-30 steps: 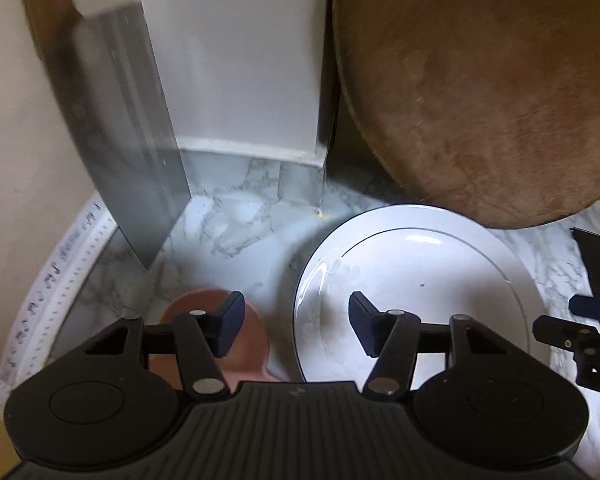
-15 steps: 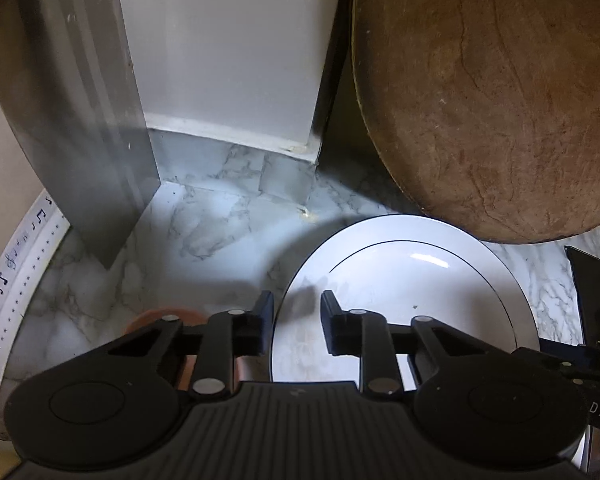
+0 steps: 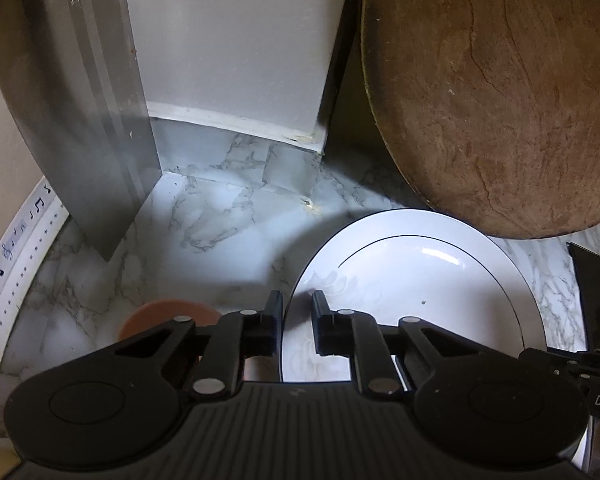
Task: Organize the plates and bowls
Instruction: 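Carry the white plate with both grippers toward the stove and lower it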
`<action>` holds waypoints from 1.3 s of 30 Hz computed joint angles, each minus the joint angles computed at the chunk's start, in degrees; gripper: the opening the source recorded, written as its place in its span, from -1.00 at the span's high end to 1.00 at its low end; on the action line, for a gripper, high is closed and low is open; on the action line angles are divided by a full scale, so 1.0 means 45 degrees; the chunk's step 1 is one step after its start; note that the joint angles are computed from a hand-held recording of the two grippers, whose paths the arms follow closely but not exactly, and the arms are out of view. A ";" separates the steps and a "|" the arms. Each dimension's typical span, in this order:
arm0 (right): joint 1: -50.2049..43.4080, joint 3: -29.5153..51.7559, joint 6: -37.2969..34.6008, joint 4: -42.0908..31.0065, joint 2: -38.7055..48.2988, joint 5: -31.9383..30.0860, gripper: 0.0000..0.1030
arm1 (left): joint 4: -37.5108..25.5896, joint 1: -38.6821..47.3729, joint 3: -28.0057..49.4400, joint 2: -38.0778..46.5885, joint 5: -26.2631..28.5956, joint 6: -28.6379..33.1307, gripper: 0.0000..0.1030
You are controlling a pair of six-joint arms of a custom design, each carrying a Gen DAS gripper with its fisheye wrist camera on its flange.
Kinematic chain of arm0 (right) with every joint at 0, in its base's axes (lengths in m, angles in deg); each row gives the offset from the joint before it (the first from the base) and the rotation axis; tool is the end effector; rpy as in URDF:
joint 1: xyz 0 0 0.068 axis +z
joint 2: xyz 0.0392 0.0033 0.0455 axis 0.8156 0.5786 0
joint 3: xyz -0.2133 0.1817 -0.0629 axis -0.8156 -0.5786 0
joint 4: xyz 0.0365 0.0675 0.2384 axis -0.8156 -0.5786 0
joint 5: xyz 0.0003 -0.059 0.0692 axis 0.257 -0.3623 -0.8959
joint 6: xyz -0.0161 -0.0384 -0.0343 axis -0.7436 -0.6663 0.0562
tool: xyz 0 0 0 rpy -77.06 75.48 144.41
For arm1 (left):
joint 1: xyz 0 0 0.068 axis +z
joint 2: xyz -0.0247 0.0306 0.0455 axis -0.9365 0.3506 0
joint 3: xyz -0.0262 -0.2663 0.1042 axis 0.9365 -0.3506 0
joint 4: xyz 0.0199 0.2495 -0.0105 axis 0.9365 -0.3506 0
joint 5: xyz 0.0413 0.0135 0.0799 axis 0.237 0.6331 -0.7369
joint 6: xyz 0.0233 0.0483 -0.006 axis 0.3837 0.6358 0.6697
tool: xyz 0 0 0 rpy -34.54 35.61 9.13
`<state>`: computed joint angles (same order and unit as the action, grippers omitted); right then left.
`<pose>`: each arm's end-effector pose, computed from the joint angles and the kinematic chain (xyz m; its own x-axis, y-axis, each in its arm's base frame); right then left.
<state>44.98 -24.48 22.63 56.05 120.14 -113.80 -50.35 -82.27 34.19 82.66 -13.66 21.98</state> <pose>0.3151 -0.0351 0.1128 -0.8022 -0.1279 -0.5833 -0.3545 0.8880 0.2928 0.2960 -0.0636 0.1051 -0.8098 -0.2231 -0.5427 -0.1720 0.9745 -0.1440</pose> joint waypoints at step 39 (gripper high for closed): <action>-1.0123 -0.2774 -1.1103 -0.7009 -0.3442 -0.1550 0.83 | -0.3189 -0.8319 -0.3752 -0.5643 -0.2360 -0.4528 0.77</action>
<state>-0.57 -36.96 -27.33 24.50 104.65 -120.78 -64.70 -119.70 17.31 57.27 -24.28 1.60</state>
